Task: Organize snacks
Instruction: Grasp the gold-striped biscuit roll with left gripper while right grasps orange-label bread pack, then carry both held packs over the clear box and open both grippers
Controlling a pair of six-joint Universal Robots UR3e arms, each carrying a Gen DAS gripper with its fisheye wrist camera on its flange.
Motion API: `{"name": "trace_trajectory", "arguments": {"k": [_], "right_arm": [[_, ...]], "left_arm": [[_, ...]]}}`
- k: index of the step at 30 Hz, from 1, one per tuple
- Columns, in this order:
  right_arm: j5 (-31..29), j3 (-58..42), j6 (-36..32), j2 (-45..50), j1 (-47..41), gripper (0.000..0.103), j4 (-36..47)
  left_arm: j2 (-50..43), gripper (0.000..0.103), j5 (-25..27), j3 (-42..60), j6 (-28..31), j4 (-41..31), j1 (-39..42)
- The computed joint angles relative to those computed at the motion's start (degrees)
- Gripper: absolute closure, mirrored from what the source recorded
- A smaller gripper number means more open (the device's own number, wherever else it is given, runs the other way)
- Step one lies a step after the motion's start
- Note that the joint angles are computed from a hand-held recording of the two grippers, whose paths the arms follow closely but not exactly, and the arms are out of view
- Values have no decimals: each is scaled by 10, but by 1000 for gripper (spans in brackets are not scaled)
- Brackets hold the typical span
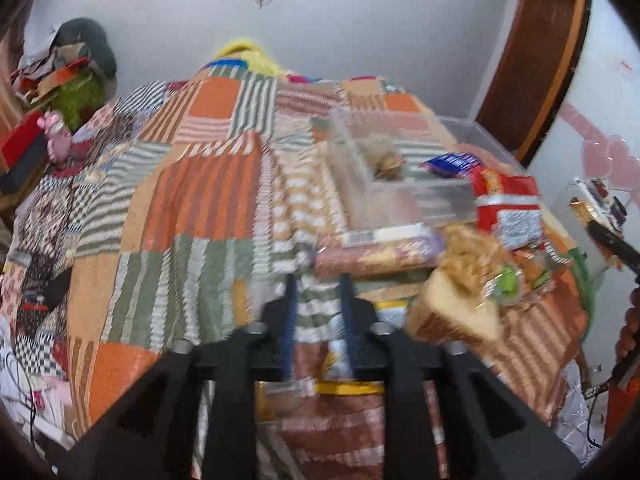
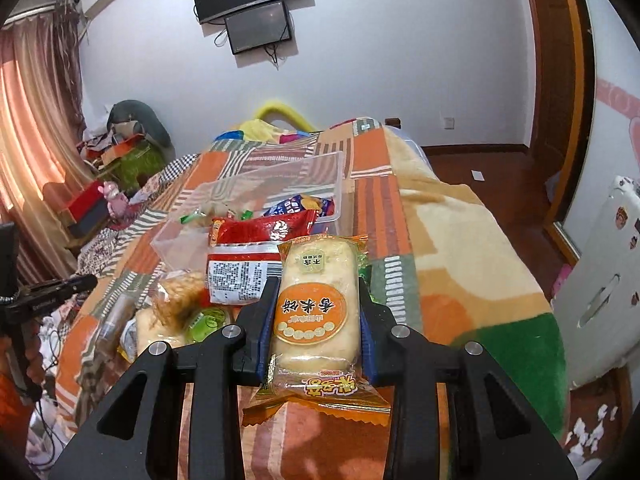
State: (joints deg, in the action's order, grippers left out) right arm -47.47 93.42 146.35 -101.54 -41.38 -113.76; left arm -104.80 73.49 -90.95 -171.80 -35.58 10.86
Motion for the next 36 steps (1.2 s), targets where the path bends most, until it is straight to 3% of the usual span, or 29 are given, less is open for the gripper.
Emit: {"name": "trace_trajectory", "arguments": {"k": [2, 3, 8, 11, 14, 22, 29, 36], "right_arm": [[-2, 6, 1, -1, 2, 72, -2], [-4, 7, 1, -1, 3, 72, -2], [-11, 9, 5, 4, 4, 72, 1], [-17, 10, 3, 3, 7, 72, 3], [-22, 11, 1, 1, 8, 72, 4], [-17, -9, 7, 18, 13, 72, -6], [-10, -66, 36, 67, 42, 72, -53], [-18, -134, 80, 135, 86, 72, -112]], "left_arm": [[-6, 57, 7, -20, -4, 1, 11], [-10, 57, 6, -26, -6, 0, 14], [-53, 57, 33, -55, -27, 14, 15], [-80, 57, 20, -68, -45, 50, 21], [-91, 63, 31, -62, -53, 77, 14], [-75, 65, 30, -28, -57, 57, 8], [-66, 65, 12, 71, -66, 21, -12], [-131, 65, -4, 233, -81, -31, -52]]}}
